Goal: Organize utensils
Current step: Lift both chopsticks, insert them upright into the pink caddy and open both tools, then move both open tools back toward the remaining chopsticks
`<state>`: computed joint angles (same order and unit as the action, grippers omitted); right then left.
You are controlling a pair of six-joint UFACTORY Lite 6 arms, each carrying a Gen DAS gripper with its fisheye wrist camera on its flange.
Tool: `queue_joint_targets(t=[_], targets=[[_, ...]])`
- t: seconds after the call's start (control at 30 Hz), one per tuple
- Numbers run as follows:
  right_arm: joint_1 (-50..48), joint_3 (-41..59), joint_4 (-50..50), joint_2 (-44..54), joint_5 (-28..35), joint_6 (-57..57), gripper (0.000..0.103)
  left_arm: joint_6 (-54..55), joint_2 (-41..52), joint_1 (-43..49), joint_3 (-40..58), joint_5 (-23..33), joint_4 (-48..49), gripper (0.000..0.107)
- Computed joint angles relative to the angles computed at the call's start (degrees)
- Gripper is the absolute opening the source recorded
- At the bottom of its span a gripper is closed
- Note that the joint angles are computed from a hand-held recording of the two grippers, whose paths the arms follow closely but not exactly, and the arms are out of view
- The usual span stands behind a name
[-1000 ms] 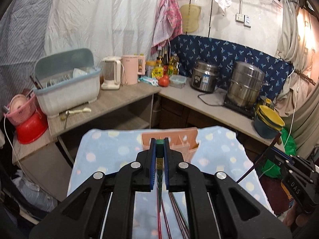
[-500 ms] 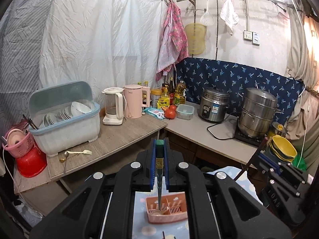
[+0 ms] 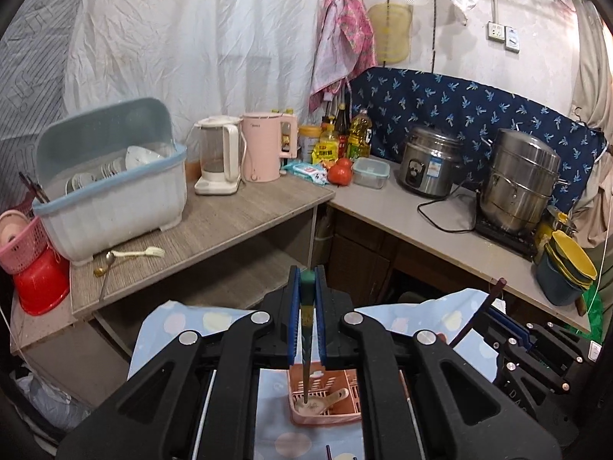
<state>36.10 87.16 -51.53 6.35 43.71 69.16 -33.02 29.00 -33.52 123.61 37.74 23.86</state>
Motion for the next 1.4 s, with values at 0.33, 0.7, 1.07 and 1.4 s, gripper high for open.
queue_joint_targets(t=[0.33, 0.7, 1.07, 1.4], targets=[[6.69, -5.18, -6.70, -8.82, 7.74, 7.01, 0.055, -9.58, -10.56, -2.24, -13.20, -0.27, 7.93, 0.049], [29.10, -17.12, -9.84, -18.82, 25.73, 19.32, 0.055, -20.28, -33.03, -9.78, -42.11, 0.66, 14.85, 0.050], [54.14, -33.77, -0.52, -23.64, 41.20, 42.96, 0.055, -37.66, -54.74, -21.52, -74.32, 3.69, 19.05, 0.050], [66.03, -46.90, 12.29, -21.72, 34.99, 60.87, 0.055, -55.43, -62.47, -36.58, -93.23, 8.08, 22.10, 0.050]])
